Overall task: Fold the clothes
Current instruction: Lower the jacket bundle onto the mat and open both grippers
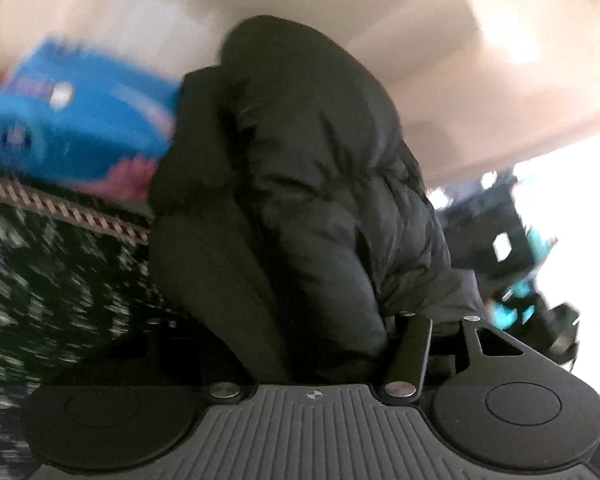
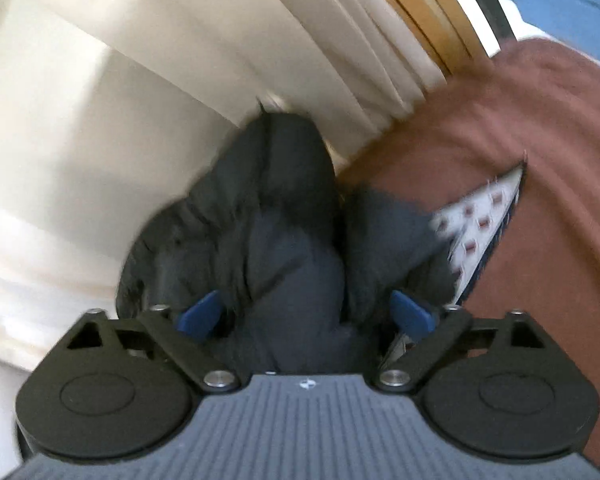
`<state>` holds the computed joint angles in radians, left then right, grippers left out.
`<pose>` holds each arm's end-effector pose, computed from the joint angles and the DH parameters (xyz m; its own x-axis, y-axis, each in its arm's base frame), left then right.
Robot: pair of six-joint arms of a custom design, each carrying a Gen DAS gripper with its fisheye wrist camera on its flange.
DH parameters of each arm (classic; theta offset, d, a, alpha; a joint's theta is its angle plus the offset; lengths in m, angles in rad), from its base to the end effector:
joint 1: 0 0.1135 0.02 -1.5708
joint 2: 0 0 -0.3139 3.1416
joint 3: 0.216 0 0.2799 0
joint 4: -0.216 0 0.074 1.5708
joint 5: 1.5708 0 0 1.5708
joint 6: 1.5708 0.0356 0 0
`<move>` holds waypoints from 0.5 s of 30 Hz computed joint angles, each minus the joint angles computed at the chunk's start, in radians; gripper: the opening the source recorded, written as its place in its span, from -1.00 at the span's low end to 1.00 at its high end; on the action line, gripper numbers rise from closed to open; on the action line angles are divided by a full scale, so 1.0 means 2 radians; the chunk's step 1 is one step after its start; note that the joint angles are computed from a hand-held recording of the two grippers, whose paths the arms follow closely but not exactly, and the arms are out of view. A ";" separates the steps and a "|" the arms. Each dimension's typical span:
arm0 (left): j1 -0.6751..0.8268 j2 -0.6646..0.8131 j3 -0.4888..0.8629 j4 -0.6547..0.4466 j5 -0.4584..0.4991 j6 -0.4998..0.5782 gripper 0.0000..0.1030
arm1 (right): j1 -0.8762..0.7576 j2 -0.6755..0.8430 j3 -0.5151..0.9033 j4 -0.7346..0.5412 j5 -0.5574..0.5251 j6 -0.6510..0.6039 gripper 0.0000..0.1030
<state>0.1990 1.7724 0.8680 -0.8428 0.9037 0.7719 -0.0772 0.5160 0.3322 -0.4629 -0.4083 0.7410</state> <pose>0.2821 0.0284 0.1487 -0.8711 0.2646 -0.4137 0.4886 0.5508 -0.6766 0.1126 0.0055 0.2131 -0.6087 0.6685 -0.4273 0.2247 0.6618 0.7152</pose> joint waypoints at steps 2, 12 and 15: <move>-0.012 -0.013 0.032 -0.033 -0.022 0.011 0.35 | -0.044 0.000 0.025 -0.028 -0.025 -0.074 0.89; -0.089 0.013 -0.017 0.158 -0.052 -0.172 0.62 | 0.024 0.206 0.062 0.142 0.020 -0.137 0.90; -0.076 0.022 0.003 0.111 -0.044 -0.152 0.64 | 0.055 0.218 0.043 0.163 0.039 -0.119 0.90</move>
<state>0.0478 1.8160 0.8746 -0.6199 0.8157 0.4687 0.0321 0.9515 0.4187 -0.1377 -0.3312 0.5040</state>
